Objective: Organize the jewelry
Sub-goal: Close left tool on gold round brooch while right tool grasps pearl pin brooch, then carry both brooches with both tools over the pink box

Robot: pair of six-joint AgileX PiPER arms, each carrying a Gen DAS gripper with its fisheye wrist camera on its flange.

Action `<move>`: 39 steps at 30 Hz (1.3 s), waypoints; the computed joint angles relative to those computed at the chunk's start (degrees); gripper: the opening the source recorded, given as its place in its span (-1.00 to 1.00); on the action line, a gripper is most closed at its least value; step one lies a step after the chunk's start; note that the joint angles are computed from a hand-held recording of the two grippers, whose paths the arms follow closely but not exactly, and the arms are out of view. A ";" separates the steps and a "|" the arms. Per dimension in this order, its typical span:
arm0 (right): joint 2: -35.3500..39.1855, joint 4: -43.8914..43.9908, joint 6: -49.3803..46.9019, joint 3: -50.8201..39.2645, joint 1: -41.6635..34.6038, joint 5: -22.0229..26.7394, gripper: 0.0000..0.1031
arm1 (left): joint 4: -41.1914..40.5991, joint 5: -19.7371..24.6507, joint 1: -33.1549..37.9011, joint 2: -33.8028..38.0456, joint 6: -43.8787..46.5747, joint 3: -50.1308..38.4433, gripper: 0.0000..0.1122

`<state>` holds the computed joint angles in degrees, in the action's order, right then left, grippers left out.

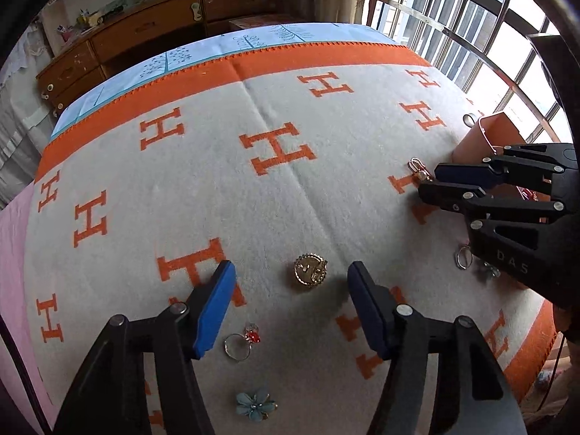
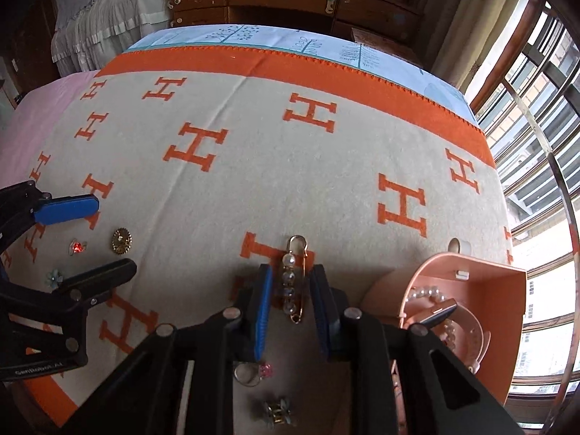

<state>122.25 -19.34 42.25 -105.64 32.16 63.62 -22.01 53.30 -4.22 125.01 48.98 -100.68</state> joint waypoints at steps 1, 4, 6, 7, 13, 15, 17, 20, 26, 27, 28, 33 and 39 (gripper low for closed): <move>0.05 0.19 -0.50 -0.12 -0.10 0.14 -0.59 | 0.51 -0.18 -0.31 0.04 -0.02 0.01 0.11; 0.50 2.70 -3.00 -1.60 -1.22 1.23 -0.62 | 1.49 0.05 -1.09 0.28 0.03 -0.60 0.04; 1.78 5.15 -6.39 -4.54 -2.16 3.32 -0.72 | 1.94 1.16 -1.48 0.45 0.36 -1.44 -0.24; 2.52 6.73 -8.49 -6.10 -2.68 4.29 -0.87 | 2.29 1.47 -1.74 0.34 0.56 -1.56 -0.35; 2.99 11.15 -12.87 -7.61 -4.14 4.62 -0.86 | 4.40 -0.69 -3.11 -1.78 1.22 1.21 -0.70; 1.16 13.23 -12.73 -4.72 -4.94 1.67 -0.86 | 4.27 -0.24 -2.75 -1.79 0.70 0.87 -0.70; -1.40 15.44 -12.33 -1.06 -5.72 -1.89 -0.86 | 4.37 -0.18 -2.41 -2.22 0.16 0.81 -0.70; -6.27 18.08 -12.30 5.09 -6.46 -7.07 -0.86 | 3.48 0.21 -1.88 -4.23 0.49 1.66 -0.70; -20.40 20.48 -10.65 18.11 -8.41 -15.59 -0.86 | -0.98 2.17 -2.26 -11.81 2.84 4.45 -0.70; -22.96 20.70 -10.47 19.74 -8.85 -16.40 -0.86 | -2.01 2.97 -2.51 -13.05 3.02 4.44 -0.70; -25.88 20.54 -9.91 21.98 -9.06 -17.51 -0.86 | -3.16 3.73 -2.85 -14.26 3.30 4.39 -0.70; -38.39 15.20 -3.78 29.83 -9.33 -19.17 -0.86 | -7.49 6.03 -6.93 -18.86 1.92 2.98 -0.70; -48.91 7.10 4.81 37.57 -9.41 -17.42 -0.86 | -5.77 6.06 -15.47 -18.42 -4.49 1.13 -0.69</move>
